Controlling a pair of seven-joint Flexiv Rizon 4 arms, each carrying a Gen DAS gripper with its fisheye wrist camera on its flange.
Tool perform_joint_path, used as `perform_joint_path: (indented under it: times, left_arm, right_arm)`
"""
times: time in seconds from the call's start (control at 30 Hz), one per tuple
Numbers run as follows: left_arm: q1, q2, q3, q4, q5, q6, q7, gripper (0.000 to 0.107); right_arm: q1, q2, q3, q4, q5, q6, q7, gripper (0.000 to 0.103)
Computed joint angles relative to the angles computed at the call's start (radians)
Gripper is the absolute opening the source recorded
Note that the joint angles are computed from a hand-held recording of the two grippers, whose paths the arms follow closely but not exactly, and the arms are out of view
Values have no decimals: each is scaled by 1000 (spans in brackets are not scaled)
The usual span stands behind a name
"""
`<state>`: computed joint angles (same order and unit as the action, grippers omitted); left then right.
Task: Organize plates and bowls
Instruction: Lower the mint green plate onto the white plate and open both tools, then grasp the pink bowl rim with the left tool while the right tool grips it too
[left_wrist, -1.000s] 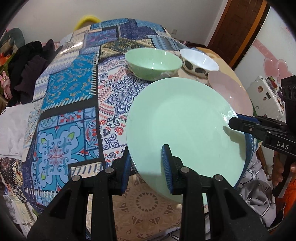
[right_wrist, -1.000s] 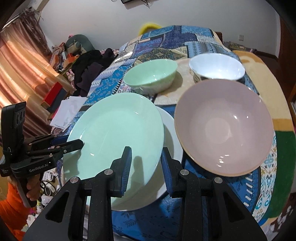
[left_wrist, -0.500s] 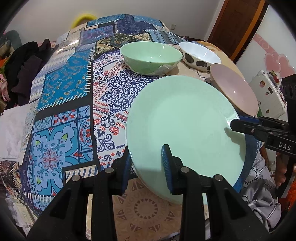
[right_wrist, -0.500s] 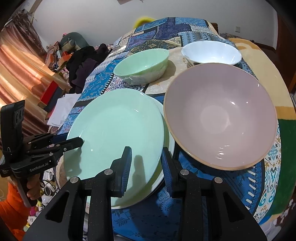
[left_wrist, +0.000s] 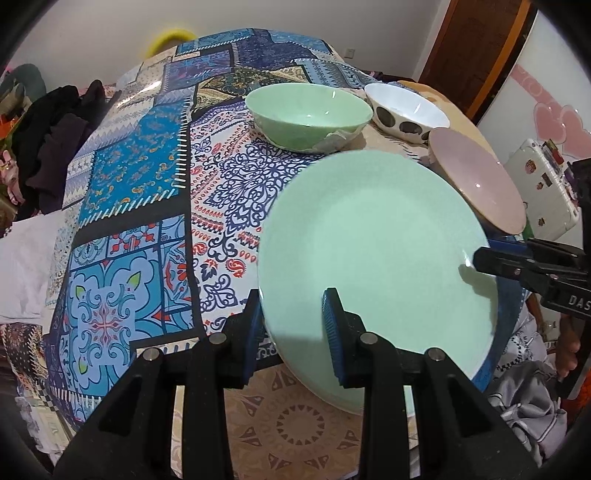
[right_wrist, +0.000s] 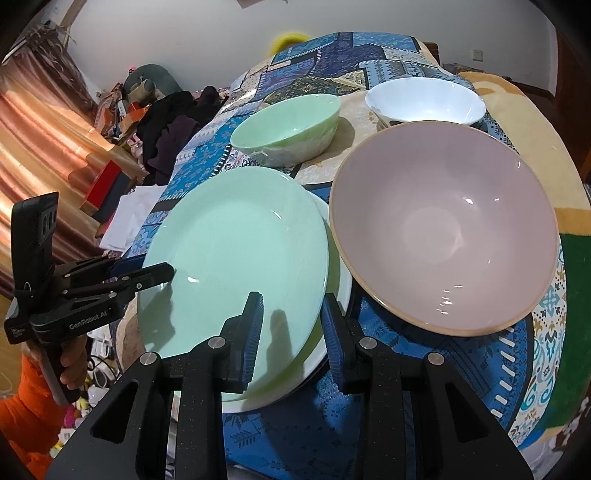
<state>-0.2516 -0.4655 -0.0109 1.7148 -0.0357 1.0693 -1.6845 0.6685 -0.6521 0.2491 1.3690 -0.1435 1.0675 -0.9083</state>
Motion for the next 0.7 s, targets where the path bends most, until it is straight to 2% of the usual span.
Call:
perform_joint_path:
  times: [0.27, 0.5, 0.57, 0.7]
  left_arm:
    - [2, -5, -7, 1, -7, 13, 16, 31]
    - [14, 2, -19, 4, -34, -12, 38, 31]
    - [15, 5, -19, 1, -39, -25, 42, 31]
    - [11, 12, -16, -11, -34, -27, 41, 31]
  right_arm:
    - [-6, 0, 8, 0, 11, 10, -4, 29]
    - [-15, 13, 25, 10, 24, 0, -48, 28]
    - [11, 33, -15, 34, -14, -8, -24, 29]
    - [4, 59, -27, 72, -37, 20, -4, 29]
